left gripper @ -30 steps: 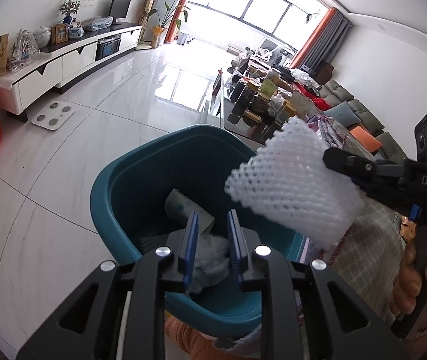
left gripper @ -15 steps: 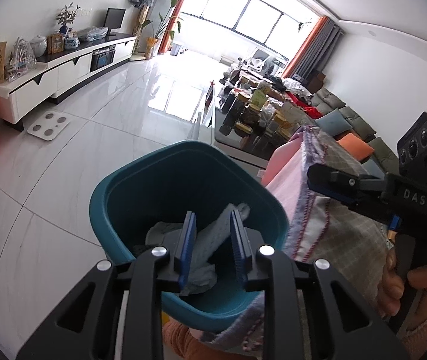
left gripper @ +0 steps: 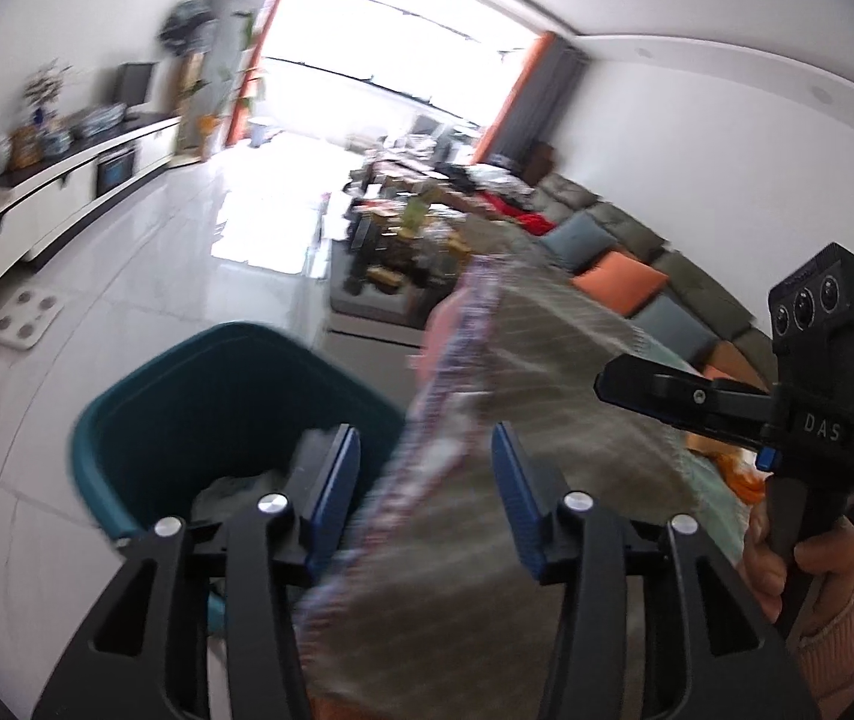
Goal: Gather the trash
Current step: 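Grasp the gold foil bag with the left tool while the right tool grasps the white paper cup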
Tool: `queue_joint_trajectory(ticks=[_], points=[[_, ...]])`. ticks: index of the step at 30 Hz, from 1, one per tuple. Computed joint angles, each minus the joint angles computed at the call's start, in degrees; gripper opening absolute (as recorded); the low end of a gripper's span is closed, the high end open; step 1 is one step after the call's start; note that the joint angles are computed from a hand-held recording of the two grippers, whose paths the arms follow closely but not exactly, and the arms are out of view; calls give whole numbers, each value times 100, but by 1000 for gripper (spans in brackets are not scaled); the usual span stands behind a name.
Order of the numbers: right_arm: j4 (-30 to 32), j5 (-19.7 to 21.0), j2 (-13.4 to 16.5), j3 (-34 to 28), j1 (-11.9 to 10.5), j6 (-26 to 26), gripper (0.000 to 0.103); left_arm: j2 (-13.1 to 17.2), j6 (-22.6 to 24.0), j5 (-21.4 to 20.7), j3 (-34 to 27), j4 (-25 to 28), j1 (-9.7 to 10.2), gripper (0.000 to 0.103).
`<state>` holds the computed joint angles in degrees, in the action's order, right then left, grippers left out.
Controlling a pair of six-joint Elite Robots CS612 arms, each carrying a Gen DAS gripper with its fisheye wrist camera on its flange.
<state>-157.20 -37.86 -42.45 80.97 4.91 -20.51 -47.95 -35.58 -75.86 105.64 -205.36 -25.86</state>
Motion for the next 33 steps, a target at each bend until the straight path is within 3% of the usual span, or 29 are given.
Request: queue_joint_trajectory(ticks=[9,19,24,33], points=[[-1528,-318,-319,750,-465,485,54,277,857,-837,-678,186,-225,56],[-2702,-1185,-503,1282,-1021,1275,54,688,1491,-1716,-1786,1220,-371,59],[-3206,-1573,-519,1405,-1299,1755,54,854,1727,-1888,-2320,1867,-422,59],[-3606,-2138,-434,1335,-1540,2229,54,1163,1847,-1924,-3120,2776,-499,59]])
